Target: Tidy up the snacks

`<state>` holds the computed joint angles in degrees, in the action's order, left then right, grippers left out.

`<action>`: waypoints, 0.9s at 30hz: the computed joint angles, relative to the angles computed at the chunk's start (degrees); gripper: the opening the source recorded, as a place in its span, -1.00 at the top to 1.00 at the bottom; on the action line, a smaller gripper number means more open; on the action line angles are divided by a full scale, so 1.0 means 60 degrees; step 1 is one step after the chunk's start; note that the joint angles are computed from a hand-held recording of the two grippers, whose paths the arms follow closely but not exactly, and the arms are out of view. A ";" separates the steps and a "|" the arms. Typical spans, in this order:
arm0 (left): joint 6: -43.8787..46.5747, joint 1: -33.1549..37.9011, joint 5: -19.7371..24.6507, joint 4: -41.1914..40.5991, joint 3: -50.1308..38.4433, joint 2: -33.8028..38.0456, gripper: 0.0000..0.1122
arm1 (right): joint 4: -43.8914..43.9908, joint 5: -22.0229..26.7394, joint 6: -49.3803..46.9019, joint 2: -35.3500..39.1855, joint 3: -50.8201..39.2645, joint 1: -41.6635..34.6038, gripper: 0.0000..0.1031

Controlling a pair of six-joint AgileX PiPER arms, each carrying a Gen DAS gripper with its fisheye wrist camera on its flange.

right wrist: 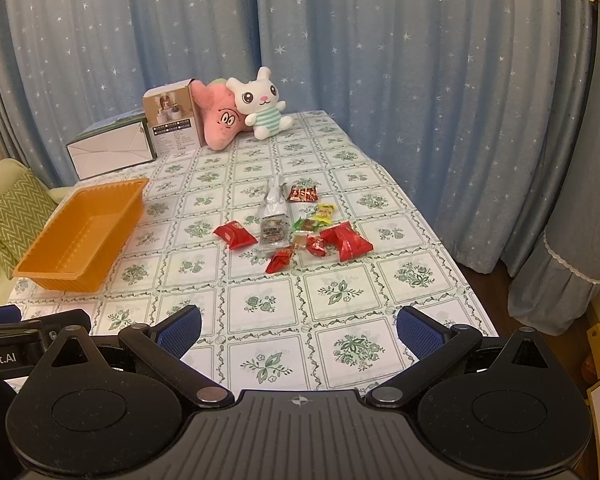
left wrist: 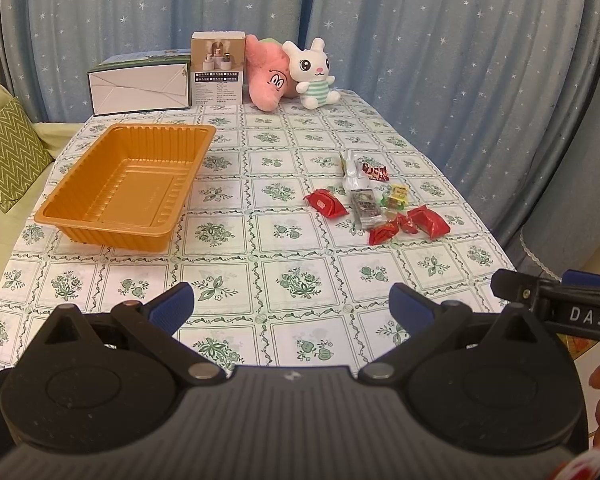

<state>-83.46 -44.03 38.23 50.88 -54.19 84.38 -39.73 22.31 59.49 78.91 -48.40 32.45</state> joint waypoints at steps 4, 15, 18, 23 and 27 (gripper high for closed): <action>-0.0013 -0.0017 0.0016 0.0016 -0.0008 0.0013 -0.83 | 0.0090 -0.0009 -0.0095 0.0014 -0.0027 -0.0044 -1.00; -0.0058 -0.0019 -0.0045 0.0066 -0.0036 0.0081 -0.83 | -0.0007 0.0000 -0.0012 0.0017 -0.0023 -0.0054 -1.00; -0.0069 -0.0018 -0.0051 0.0091 -0.0046 0.0097 -0.83 | -0.0067 0.0022 0.0070 0.0006 -0.0006 -0.0005 -1.00; -0.0059 -0.0022 -0.0054 0.0060 -0.0095 0.0138 -0.83 | -0.0044 0.0012 0.0053 -0.0001 0.0003 -0.0022 -1.00; -0.0091 -0.0007 -0.0129 0.0107 -0.0074 0.0156 -0.83 | -0.0226 -0.0115 0.0247 -0.0027 0.0069 -0.0105 -1.00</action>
<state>-84.01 -44.07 37.45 51.52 -54.63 85.32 -41.09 21.62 60.98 78.75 -47.99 31.82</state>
